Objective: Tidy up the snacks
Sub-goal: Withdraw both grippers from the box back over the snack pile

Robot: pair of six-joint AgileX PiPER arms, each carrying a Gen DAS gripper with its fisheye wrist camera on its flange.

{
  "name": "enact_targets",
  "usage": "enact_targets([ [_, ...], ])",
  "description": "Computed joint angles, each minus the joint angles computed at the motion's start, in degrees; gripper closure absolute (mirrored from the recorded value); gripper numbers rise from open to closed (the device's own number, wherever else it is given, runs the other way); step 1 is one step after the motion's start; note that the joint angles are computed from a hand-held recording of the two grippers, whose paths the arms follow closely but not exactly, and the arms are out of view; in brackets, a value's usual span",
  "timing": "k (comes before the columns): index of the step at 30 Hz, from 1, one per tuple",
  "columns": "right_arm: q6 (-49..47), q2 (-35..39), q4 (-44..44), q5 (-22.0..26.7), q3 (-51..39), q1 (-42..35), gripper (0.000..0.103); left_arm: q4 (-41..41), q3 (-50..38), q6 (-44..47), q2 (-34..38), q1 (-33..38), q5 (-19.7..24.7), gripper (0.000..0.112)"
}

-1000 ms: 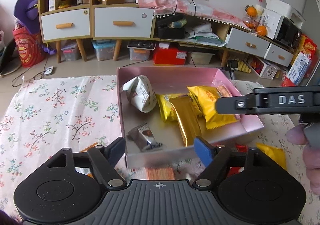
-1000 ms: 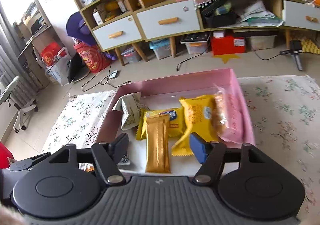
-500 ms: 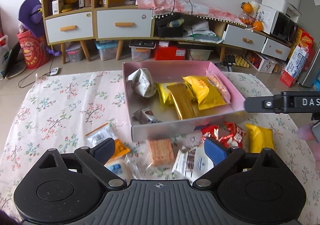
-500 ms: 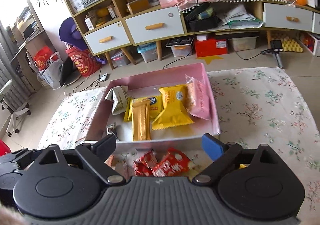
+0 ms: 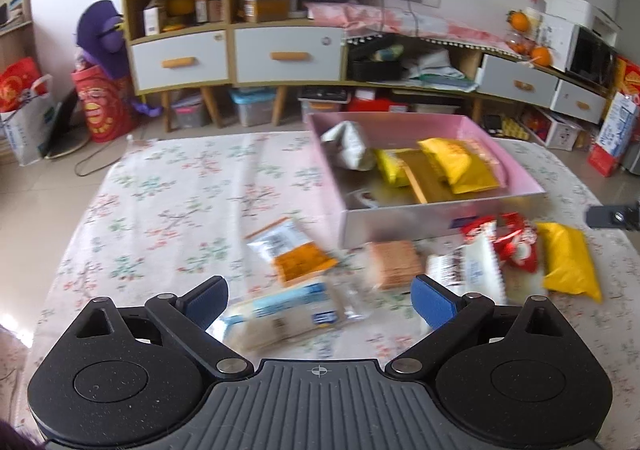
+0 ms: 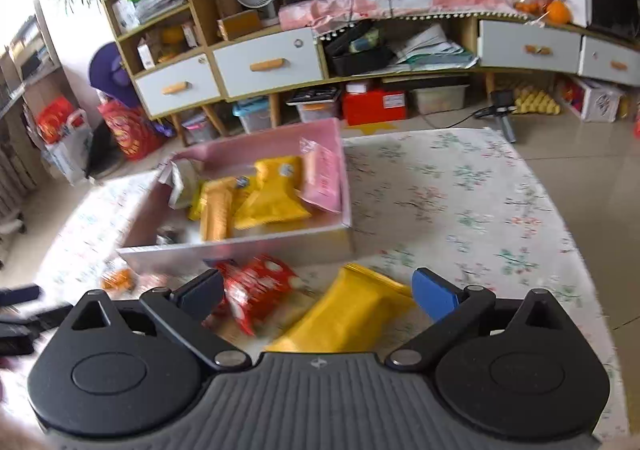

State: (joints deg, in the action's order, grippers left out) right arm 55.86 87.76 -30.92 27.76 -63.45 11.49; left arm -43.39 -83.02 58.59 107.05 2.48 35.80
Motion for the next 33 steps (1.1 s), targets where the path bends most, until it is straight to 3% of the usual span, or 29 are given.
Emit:
enact_targets([
  [4,1.5,-1.4,-3.9,-1.7,3.7,-0.3,0.002,-9.7,0.5,13.9,2.2,3.5,0.7,0.013],
  [7,1.3,-2.4,-4.3,-3.7,6.1,-1.4,0.001,-14.0,-1.3,20.1,5.2,5.8,4.4,0.013],
  [11,1.6,-2.0,-4.0,-3.3,6.5,-2.0,0.001,-11.4,-6.6,18.2,9.0,5.6,8.0,0.013],
  [24,-5.5,3.4,5.6,-2.2,3.0,-1.9,0.002,1.5,-12.0,14.7,13.3,1.5,8.8,0.015],
  [26,-6.2,4.1,6.9,-2.2,2.7,-2.1,0.003,2.9,-12.4,14.0,13.3,1.7,10.5,0.015],
  [31,-8.7,3.6,8.5,-2.1,3.2,-2.3,0.003,4.4,-14.3,13.8,13.2,3.2,19.6,0.015],
  [33,-7.9,3.4,6.6,0.0,2.8,-1.9,0.003,4.9,-13.8,14.0,12.9,3.5,20.2,0.015],
])
